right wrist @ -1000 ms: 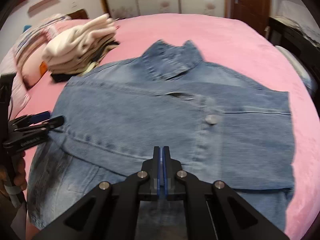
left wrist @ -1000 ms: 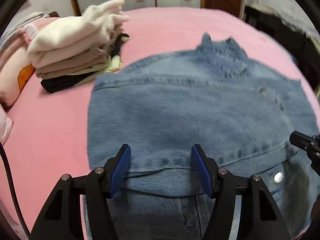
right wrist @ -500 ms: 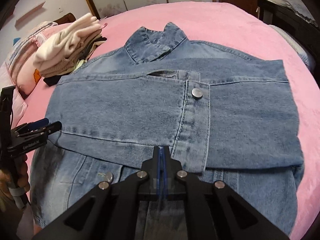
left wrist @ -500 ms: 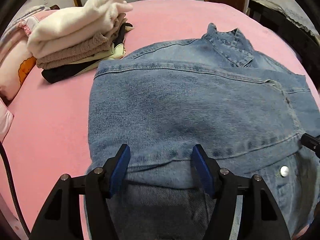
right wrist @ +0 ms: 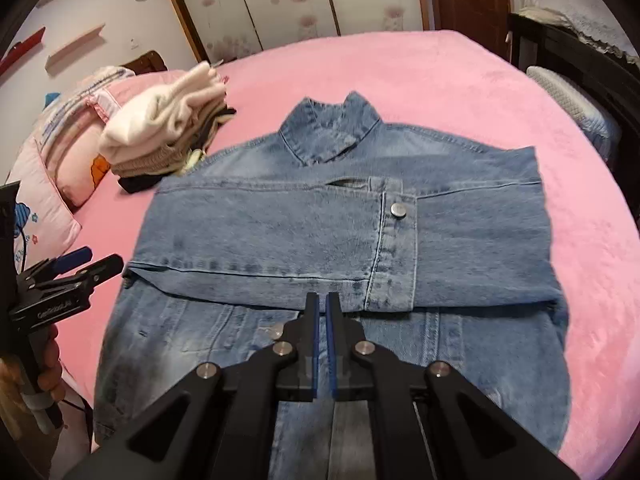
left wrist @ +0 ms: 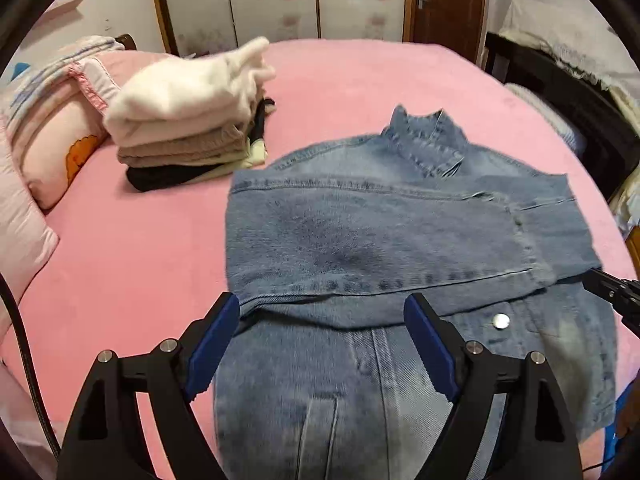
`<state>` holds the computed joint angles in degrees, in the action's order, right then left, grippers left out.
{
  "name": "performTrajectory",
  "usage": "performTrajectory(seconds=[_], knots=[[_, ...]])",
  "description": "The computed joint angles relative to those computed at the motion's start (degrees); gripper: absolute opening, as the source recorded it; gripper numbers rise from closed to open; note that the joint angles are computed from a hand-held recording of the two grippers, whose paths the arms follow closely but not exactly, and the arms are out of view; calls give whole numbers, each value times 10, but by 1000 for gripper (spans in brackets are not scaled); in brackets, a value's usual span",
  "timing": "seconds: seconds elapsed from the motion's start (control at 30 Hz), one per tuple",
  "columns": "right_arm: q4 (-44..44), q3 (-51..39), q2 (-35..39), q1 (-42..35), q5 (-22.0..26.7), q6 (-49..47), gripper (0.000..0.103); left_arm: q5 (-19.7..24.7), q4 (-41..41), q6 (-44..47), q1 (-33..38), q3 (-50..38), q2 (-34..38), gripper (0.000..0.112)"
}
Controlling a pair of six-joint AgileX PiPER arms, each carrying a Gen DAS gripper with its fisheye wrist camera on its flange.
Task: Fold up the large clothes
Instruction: 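Press the folded side flat with the right gripper while the left gripper releases, then move both grippers to the jacket hem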
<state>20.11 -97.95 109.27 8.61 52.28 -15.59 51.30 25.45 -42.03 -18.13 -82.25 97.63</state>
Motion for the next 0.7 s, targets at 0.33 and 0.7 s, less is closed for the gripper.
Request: performTrajectory(seconds=[0.33,0.7], knots=[[26,91,-143,-26,-23,-14,23,82,65,-99,-91,33,-133,92],[65,195,-295,-71,-19,-85,36,178,140,-201,-227,92,-226,98]])
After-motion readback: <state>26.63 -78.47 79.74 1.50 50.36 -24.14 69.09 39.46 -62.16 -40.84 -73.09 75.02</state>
